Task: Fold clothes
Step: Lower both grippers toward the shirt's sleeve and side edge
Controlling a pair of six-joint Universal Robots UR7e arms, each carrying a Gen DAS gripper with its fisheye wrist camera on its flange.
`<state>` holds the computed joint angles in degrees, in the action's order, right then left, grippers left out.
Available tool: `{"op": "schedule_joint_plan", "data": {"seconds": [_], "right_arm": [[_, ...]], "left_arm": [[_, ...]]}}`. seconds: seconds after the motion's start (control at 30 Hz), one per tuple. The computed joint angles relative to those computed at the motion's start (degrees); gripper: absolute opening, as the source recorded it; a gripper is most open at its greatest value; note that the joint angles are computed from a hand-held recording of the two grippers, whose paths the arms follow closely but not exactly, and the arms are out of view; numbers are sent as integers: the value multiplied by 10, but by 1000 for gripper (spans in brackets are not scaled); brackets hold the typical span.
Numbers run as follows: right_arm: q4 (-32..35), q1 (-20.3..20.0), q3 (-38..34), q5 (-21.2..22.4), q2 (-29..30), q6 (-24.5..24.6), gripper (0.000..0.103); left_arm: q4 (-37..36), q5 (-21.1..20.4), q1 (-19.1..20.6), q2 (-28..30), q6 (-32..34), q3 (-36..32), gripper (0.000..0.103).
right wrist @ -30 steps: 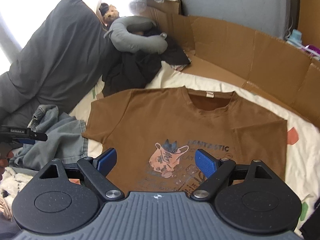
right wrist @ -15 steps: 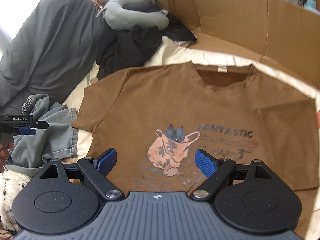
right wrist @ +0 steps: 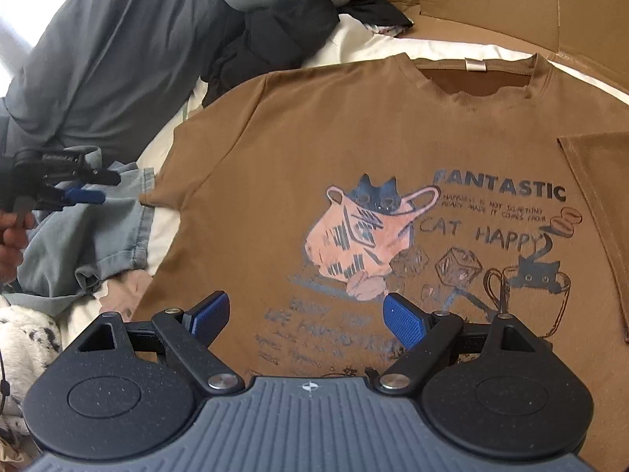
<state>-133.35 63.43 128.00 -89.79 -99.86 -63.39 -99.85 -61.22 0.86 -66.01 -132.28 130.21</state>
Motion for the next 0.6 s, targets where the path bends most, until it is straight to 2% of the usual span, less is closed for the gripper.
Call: {"op": "schedule_joint_plan", "data": {"seconds": [0.03, 0.1, 0.17, 0.23, 0.3, 0.37, 0.4, 0.6], "right_arm": [[-7, 0, 3, -1, 1, -2, 90], [-19, -3, 9, 1, 1, -10, 90], [-15, -9, 8, 6, 2, -2, 90], [-13, -11, 8, 5, 5, 10, 90], [-14, -11, 9, 2, 5, 9, 90], [-15, -11, 11, -1, 5, 9, 90], [-20, -10, 12, -2, 6, 12, 90], [-39, -13, 14, -1, 10, 23, 90]], "left_arm": [[-8, 4, 3, 0, 0, 5, 39], [-24, 6, 12, 0, 5, 13, 33], [-62, 6, 21, -7, 2, 28, 20], [-93, 12, 23, -11, -18, 42, 20], [-115, 16, 23, -8, -52, 53, 24], [-132, 26, 18, -4, -97, 65, 52], [-139, 31, 14, -1, -121, 71, 55], [-169, 55, 1, 28, -222, 89, 55]]}}
